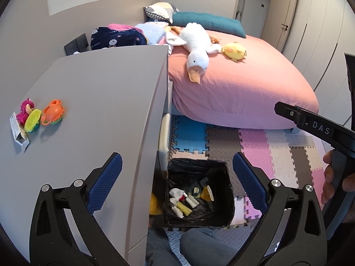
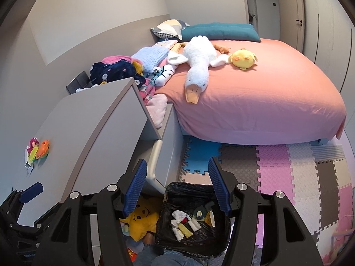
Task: Collect trash
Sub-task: 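Open both tools to drop the towel and card into the bin, then move both open tools back to the desk toward the white box and orange toy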
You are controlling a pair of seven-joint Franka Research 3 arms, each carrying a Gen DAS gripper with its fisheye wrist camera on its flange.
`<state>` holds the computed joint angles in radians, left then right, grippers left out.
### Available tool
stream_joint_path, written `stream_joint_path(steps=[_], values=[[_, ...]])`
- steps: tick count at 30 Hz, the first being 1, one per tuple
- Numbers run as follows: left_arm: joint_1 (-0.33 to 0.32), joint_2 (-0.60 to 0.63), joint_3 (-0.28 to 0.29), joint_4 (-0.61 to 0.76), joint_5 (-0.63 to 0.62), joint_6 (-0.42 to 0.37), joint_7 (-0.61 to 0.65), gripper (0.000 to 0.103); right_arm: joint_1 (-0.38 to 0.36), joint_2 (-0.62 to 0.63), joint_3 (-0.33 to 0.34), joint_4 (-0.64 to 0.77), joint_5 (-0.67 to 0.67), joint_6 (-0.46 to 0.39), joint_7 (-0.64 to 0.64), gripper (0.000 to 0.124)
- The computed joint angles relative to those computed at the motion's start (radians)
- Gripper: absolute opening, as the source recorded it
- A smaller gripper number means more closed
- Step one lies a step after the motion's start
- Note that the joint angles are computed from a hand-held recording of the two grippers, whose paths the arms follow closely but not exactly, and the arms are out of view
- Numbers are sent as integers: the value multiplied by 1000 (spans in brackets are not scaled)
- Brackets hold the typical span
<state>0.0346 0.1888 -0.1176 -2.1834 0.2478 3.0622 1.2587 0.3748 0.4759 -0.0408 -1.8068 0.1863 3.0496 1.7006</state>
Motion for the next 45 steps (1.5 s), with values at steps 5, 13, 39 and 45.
stream_joint_path(steps=[5,13,39,45], values=[[8,-23,16,-25,8,10,-22,96,-12,5,35,11,15,6,-23,61],[13,-63,73,-67,80,22,-111,96,-20,32,98,54,44,-8,-96,62],[138,-119,174,-126,309,44,-403,96,87,182,155,321,56,-149,-233,66],[179,-118,168,-120,265,40,-382,96,112,231,158,411,46,-193,-237,66]])
